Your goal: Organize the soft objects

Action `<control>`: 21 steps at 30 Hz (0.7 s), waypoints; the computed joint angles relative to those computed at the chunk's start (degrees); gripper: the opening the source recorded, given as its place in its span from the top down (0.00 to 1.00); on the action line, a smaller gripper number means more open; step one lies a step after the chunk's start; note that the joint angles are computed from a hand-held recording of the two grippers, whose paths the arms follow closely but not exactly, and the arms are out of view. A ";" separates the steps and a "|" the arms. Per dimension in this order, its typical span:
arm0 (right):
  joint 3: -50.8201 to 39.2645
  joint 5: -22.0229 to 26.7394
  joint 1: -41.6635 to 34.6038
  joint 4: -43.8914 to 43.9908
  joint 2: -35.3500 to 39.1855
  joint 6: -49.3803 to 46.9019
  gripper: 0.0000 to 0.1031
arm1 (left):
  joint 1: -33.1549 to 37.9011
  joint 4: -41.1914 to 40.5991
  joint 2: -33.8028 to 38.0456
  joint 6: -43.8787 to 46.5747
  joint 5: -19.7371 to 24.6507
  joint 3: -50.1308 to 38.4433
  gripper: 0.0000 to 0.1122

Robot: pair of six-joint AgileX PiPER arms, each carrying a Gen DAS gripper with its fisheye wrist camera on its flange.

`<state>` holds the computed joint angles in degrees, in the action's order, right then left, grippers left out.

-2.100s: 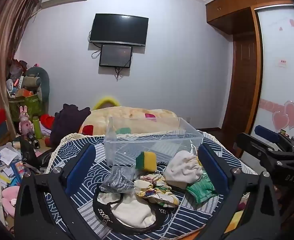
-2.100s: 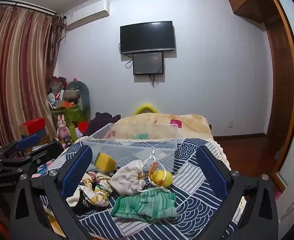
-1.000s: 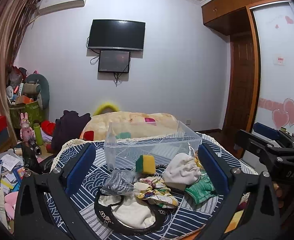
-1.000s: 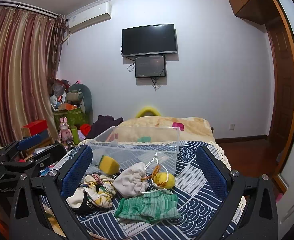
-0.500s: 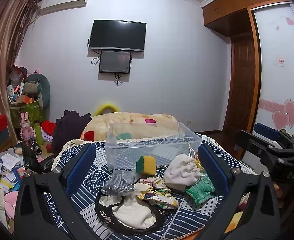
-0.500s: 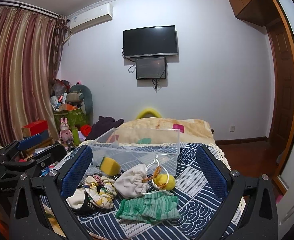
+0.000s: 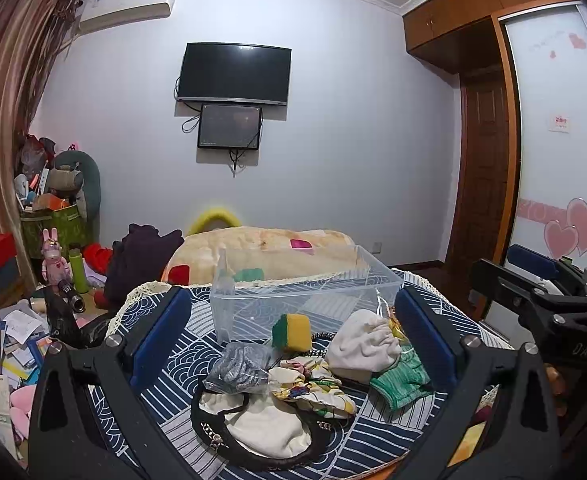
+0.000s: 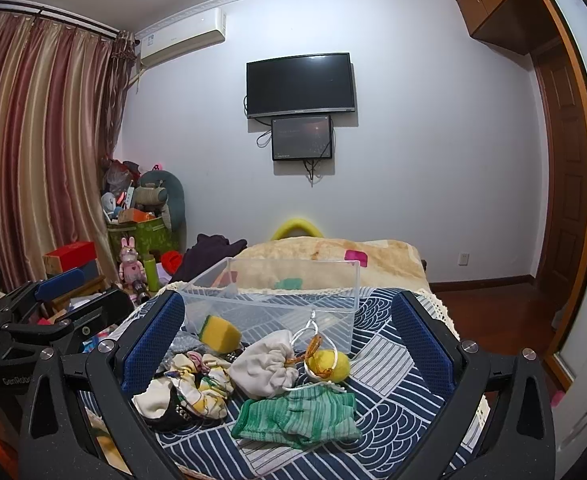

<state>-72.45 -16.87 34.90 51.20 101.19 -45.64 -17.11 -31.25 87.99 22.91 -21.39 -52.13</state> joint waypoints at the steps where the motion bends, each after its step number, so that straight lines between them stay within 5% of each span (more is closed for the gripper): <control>1: -0.18 -0.09 0.11 1.05 -0.01 -1.06 0.00 | -0.04 0.06 0.00 -0.11 -0.08 0.03 0.08; 21: -0.14 -0.20 0.04 -0.32 0.35 0.93 0.00 | -0.36 -0.21 -0.33 -0.30 -0.02 0.15 0.08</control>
